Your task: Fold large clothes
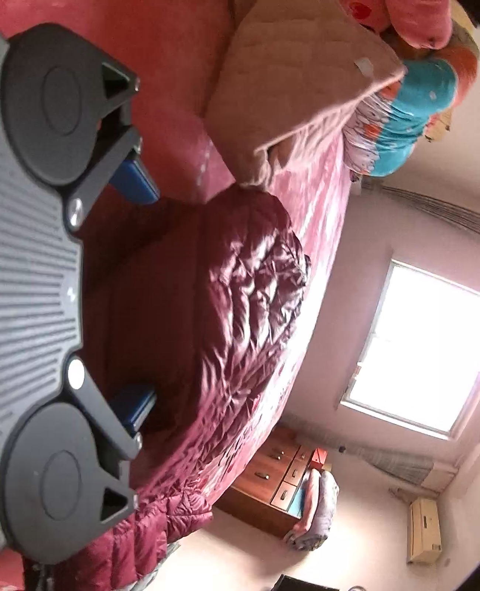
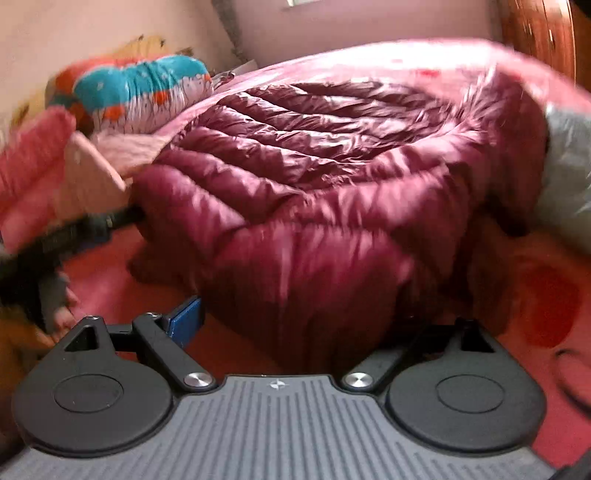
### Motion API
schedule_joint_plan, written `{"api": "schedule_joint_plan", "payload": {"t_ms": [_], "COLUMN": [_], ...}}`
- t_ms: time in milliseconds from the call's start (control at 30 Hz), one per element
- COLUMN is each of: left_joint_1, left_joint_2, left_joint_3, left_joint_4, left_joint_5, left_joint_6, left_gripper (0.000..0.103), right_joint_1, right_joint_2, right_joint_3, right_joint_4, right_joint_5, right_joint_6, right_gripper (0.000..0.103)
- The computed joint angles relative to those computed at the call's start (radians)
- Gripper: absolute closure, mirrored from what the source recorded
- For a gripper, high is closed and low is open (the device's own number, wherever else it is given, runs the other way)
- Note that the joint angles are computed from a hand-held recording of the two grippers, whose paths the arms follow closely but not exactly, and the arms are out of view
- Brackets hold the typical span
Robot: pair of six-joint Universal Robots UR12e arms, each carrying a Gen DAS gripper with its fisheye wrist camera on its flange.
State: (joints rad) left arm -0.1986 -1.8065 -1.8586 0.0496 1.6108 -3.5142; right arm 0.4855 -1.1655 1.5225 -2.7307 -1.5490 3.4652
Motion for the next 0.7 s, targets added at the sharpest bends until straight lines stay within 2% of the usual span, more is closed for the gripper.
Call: {"api": "schedule_joint_plan", "payload": {"t_ms": [133,267,367,433,533,600,633,667,700], "left_joint_1": [0.010,0.018,0.020,0.020,0.018,0.020,0.020,0.021,0.022], "left_joint_2": [-0.008,-0.022,-0.039,-0.052,-0.068,-0.076,-0.079,-0.082,-0.083], "left_joint_3": [0.004,0.012,0.020,0.029,0.041,0.044,0.047,0.049,0.050], "left_joint_4": [-0.026,-0.036,-0.034,-0.029,-0.033,-0.020,-0.014,-0.007,0.002], "left_joint_5": [-0.078,-0.167,-0.204,-0.219,-0.230,-0.241,-0.244,-0.248,-0.254], "left_joint_6": [-0.030,-0.031,-0.045,-0.037,-0.030,-0.028,-0.023,-0.017,-0.015], "left_gripper": [0.001,0.001,0.001,0.001,0.006,0.016,0.019,0.026,0.036], "right_joint_1": [0.005,0.017,0.024,0.029,0.029,0.026,0.031,0.030,0.032], "right_joint_2": [-0.006,0.017,0.049,0.064,0.092,0.085,0.085,0.089,0.089], "right_joint_3": [0.001,0.000,-0.026,-0.040,-0.072,-0.057,-0.053,-0.063,-0.063], "right_joint_4": [0.009,-0.008,-0.035,-0.055,-0.067,-0.079,-0.082,-0.075,-0.076], "right_joint_5": [-0.072,-0.156,-0.211,-0.233,-0.253,-0.240,-0.231,-0.217,-0.211], "right_joint_6": [-0.085,-0.150,-0.223,-0.234,-0.232,-0.227,-0.215,-0.209,-0.207], "right_gripper": [0.000,0.000,0.000,0.000,0.000,0.016,0.034,0.048,0.054]}}
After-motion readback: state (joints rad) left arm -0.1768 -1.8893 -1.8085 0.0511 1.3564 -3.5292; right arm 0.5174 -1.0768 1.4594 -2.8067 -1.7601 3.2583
